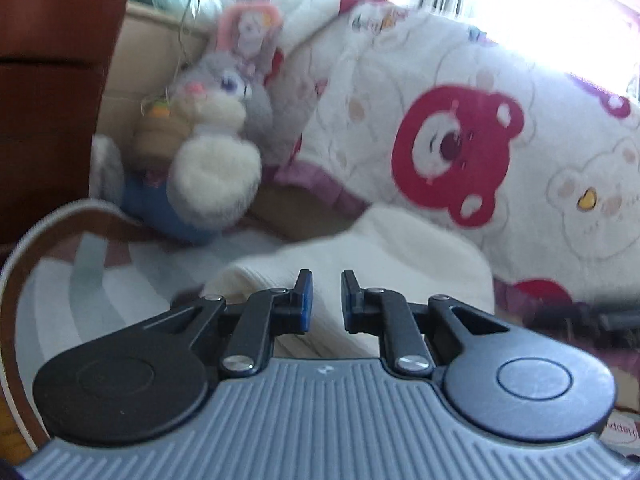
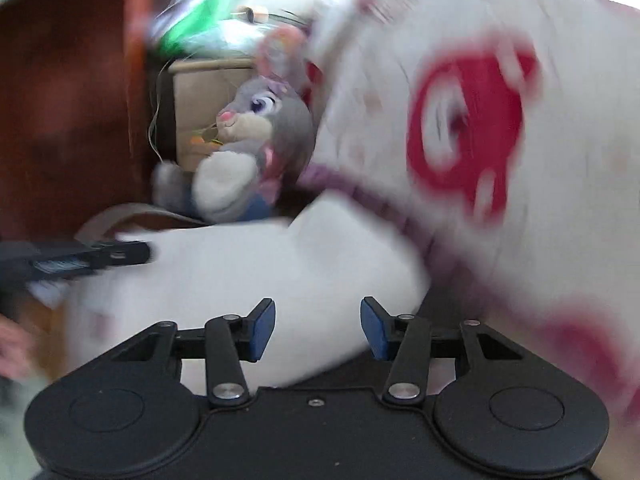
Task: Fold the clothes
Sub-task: 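Lower the shirt bundle onto the dark folded clothes with both grippers, then open both grippers and release the shirt on the stack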
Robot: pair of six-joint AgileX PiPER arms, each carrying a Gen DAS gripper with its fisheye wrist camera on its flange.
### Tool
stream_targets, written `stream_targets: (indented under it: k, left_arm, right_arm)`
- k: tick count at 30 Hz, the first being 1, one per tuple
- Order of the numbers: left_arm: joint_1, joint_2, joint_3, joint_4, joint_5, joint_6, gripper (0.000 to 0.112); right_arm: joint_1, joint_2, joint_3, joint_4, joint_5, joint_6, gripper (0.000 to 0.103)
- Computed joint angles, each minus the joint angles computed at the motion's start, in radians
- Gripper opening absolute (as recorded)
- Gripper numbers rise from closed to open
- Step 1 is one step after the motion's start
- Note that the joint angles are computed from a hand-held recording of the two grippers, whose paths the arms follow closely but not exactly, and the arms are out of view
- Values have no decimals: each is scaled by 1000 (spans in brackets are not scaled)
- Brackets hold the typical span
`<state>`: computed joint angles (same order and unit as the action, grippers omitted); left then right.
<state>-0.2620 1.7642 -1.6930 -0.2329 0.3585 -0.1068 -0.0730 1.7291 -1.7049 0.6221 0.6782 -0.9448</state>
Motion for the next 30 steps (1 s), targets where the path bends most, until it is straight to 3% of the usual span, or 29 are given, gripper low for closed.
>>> stream_targets:
  k: [1, 3, 7, 9, 13, 18, 23, 26, 28, 30]
  left_arm:
    - [0, 6, -6, -2, 7, -2, 14]
    - [0, 9, 0, -6, 11, -11, 14]
    - [4, 13, 13, -40, 11, 6, 14]
    - [6, 13, 14, -47, 18, 19, 14]
    - [17, 35, -39, -176, 94, 187, 12]
    - [-43, 57, -74, 64, 111, 8, 11]
    - [-27, 50, -57, 12, 108, 19, 11]
    - [-4, 40, -15, -116, 63, 99, 11]
    - [7, 33, 10, -207, 38, 177, 11]
    - [6, 31, 10, -198, 37, 173, 12]
  right_arm:
    - [54, 24, -19, -99, -95, -31, 43]
    - [96, 89, -83, -204, -164, 9, 40]
    - [91, 260, -306, -160, -73, -23, 37]
    - [78, 274, -281, -161, -85, -36, 37]
    - [-17, 327, -256, 21, -65, 153, 30]
    - [-84, 311, -122, 303, -86, 153, 26]
    - [-149, 391, -250, 348, 44, 308, 0]
    - [-209, 479, -323, 495, 141, 360, 0]
    - [-191, 434, -266, 470, 97, 338, 0]
    - [-142, 409, -300, 313, 53, 394, 0]
